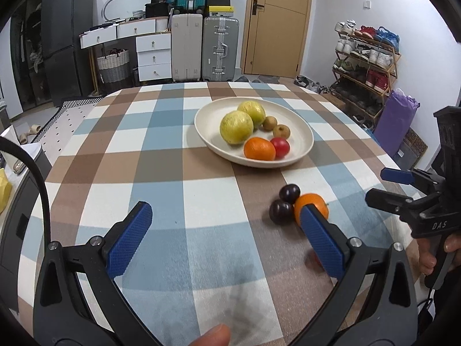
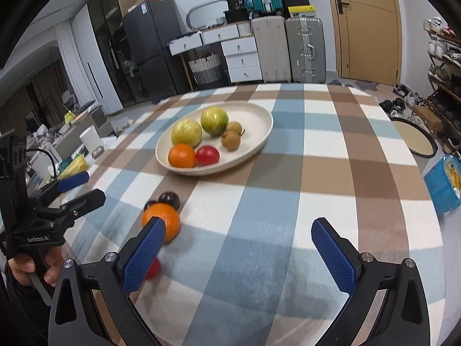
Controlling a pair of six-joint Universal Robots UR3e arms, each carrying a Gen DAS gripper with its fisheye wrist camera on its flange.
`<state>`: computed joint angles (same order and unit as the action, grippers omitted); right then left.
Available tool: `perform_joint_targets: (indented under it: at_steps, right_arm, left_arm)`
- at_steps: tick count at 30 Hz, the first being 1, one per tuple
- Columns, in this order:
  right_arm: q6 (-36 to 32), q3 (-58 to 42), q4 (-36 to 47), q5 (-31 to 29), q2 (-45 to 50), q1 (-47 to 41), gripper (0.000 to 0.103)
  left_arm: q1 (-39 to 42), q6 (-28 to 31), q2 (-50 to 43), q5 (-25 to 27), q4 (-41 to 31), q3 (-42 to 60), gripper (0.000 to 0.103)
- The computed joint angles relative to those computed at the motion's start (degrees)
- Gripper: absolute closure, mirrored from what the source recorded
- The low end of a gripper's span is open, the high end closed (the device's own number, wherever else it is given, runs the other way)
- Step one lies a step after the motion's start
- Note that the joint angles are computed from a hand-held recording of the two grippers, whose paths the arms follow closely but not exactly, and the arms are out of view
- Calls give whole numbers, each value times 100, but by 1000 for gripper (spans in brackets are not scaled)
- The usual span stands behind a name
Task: Organize fruits
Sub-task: 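Withdraw both tools from the plate toward the remaining loose fruits, then close the left tool around the red tomato and lift it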
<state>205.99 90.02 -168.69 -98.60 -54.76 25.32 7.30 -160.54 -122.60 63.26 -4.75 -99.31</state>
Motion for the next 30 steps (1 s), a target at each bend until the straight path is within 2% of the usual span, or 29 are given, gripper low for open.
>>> perform_joint_targets:
  at_steps: [5, 23, 30]
  right_arm:
    - [-93, -250, 307, 49, 156, 107, 0]
    - [-185, -176, 514, 181, 82, 21, 0]
    - [-145, -159, 491, 257, 86, -10, 0]
  left_arm:
    - [-33, 166, 167, 3, -49, -343, 1]
    - [-510, 747, 152, -147, -875, -266, 1]
    - [-660, 1101, 134, -219, -1176, -212, 25]
